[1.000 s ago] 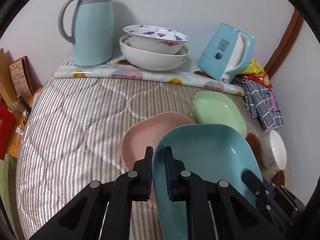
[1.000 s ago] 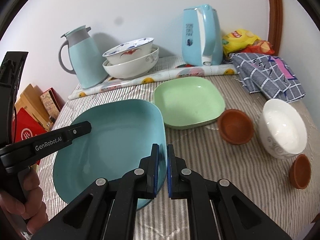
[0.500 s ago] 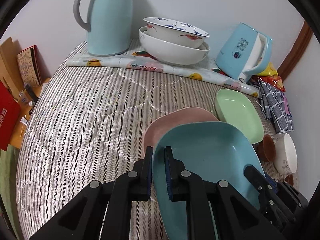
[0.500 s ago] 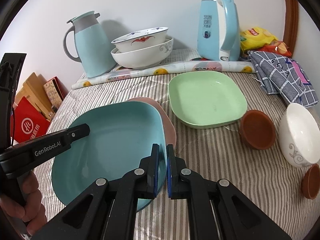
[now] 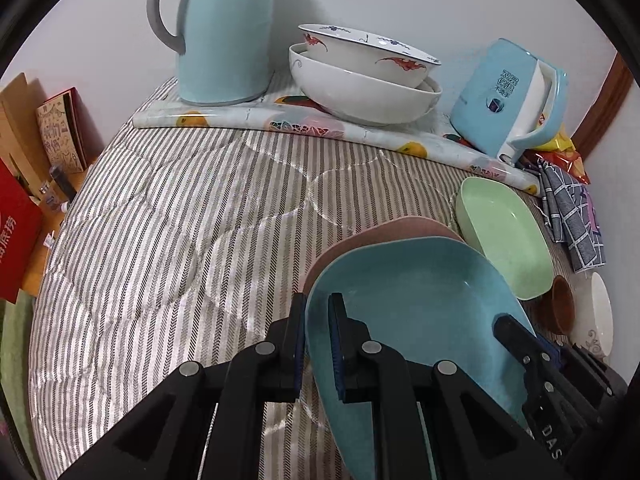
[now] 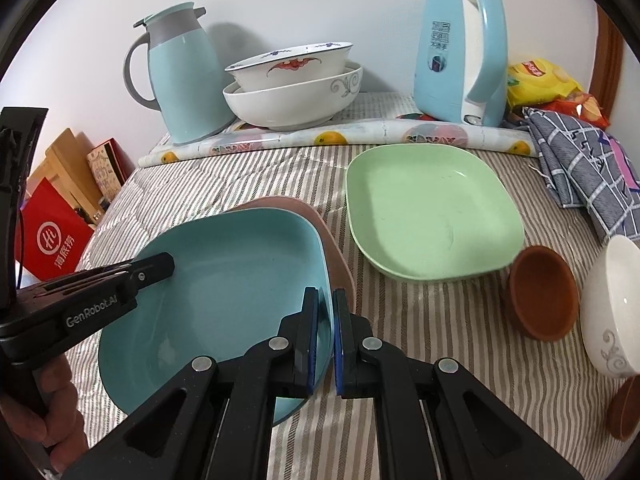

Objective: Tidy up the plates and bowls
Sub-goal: 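Lift the light-blue plate with both grippers and carry it over the pink plate, then lower the light-blue plate onto the pink plate and open both grippers, then move both grippers toward the rim of the light-green plate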

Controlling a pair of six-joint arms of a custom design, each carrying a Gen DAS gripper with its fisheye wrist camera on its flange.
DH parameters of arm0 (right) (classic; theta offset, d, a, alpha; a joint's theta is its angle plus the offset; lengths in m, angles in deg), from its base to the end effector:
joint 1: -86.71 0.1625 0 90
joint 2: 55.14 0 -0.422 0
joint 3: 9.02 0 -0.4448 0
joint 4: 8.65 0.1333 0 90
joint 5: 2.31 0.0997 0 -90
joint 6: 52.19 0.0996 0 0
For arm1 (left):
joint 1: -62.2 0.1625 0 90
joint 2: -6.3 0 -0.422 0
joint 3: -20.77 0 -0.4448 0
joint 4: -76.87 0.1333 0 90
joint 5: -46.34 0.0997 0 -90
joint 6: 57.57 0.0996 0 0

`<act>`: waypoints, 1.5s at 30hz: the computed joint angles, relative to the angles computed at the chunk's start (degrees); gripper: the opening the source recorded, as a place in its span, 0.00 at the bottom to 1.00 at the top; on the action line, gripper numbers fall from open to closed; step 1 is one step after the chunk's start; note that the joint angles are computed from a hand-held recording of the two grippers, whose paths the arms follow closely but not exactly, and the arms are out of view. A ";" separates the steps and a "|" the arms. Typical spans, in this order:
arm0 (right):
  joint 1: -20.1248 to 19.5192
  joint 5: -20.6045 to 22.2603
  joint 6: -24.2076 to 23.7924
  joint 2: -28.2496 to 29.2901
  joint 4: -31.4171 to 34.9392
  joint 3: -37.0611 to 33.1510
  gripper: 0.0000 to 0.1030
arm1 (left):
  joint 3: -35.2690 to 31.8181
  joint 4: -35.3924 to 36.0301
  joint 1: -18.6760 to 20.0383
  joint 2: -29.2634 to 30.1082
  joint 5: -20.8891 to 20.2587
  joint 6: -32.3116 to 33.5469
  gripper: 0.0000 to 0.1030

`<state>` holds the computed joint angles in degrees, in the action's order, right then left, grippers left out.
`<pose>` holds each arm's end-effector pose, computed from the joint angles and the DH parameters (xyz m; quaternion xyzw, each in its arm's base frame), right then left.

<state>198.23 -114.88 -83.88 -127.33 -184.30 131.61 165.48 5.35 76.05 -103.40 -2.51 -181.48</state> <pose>0.2407 -0.3512 0.0922 0.4081 -0.8801 0.1290 0.2057 -0.1671 -0.2460 0.1799 -0.1938 0.8285 -0.3824 0.3602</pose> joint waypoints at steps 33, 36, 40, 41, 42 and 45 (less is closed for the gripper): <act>2.48 0.13 -9.89 2.55 -8.38 -0.16 0.45 | -0.33 0.94 -3.00 0.91 -3.55 -0.51 0.37; 1.98 0.29 -8.86 -0.21 -6.93 1.11 0.47 | -0.64 1.22 -4.85 1.69 -4.26 -1.81 0.41; 0.46 1.60 -6.40 -4.81 -3.42 2.81 0.47 | -1.23 0.00 -5.74 3.75 -5.08 -1.57 0.44; 0.05 1.85 -6.06 -6.16 -2.38 3.31 0.47 | -1.41 -0.20 -5.80 4.19 -5.30 -1.58 0.44; -0.12 1.83 -6.10 -7.02 -1.94 3.69 0.47 | -1.60 -0.34 -6.04 4.57 -5.47 -1.67 0.44; -0.66 1.60 -6.41 -10.07 -1.07 5.04 0.47 | -2.55 0.28 -7.16 5.99 -5.81 -2.53 0.44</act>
